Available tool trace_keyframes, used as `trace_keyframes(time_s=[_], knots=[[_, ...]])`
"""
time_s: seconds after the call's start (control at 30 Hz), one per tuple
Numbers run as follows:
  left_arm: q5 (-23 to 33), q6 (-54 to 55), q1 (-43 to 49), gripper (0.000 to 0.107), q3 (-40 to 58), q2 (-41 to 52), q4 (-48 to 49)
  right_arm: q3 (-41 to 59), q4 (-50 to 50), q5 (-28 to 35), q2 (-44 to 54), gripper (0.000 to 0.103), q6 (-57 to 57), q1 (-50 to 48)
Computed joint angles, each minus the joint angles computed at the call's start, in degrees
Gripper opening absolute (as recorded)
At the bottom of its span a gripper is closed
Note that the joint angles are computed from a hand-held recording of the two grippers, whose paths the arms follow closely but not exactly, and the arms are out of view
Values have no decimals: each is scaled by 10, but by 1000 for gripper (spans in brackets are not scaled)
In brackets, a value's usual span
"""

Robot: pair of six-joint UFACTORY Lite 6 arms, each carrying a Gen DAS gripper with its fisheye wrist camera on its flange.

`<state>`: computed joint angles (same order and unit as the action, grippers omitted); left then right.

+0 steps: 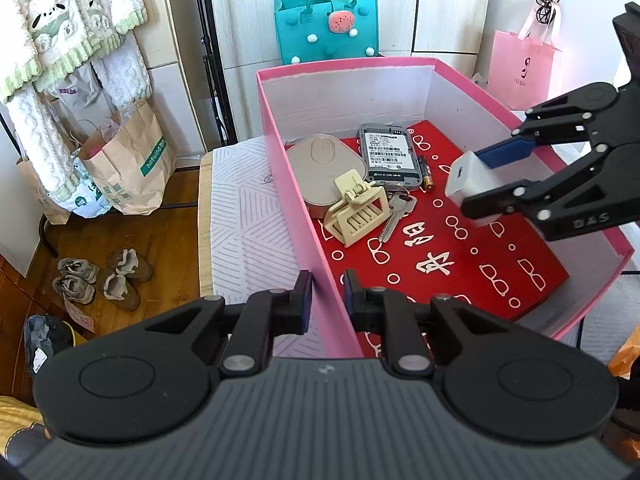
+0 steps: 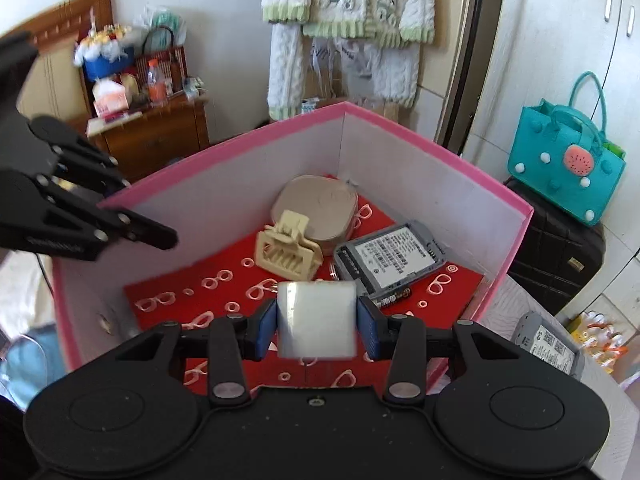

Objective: Organize rigid objects
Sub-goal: 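Carry the white charger into the pink box and release it beside the keys, then grasp the black rubber phone case on the table with the right gripper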

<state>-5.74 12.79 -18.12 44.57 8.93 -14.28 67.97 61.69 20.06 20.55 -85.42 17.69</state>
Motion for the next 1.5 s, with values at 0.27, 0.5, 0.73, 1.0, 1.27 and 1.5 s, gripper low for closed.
trace_keyframes(time_s=[0.27,0.5,0.73,1.0,1.27,1.5], knots=[[1,-25,1,15,-3,-3,19,-50,146,-16,-53,48,-148,-20],[-2,-74,5,15,-6,-4,64,-141,233,57,-149,52,-213,-116],[-12,108,-11,15,-7,-1,-127,-160,143,90,-184,54,-126,-228],[-16,236,-18,13,7,10,-273,-171,173,94,-135,57,-174,-329],[-20,370,-25,12,21,23,-418,-142,261,76,-25,62,-269,-364],[-25,438,-30,12,31,32,-491,-77,336,75,77,69,-336,-362]])
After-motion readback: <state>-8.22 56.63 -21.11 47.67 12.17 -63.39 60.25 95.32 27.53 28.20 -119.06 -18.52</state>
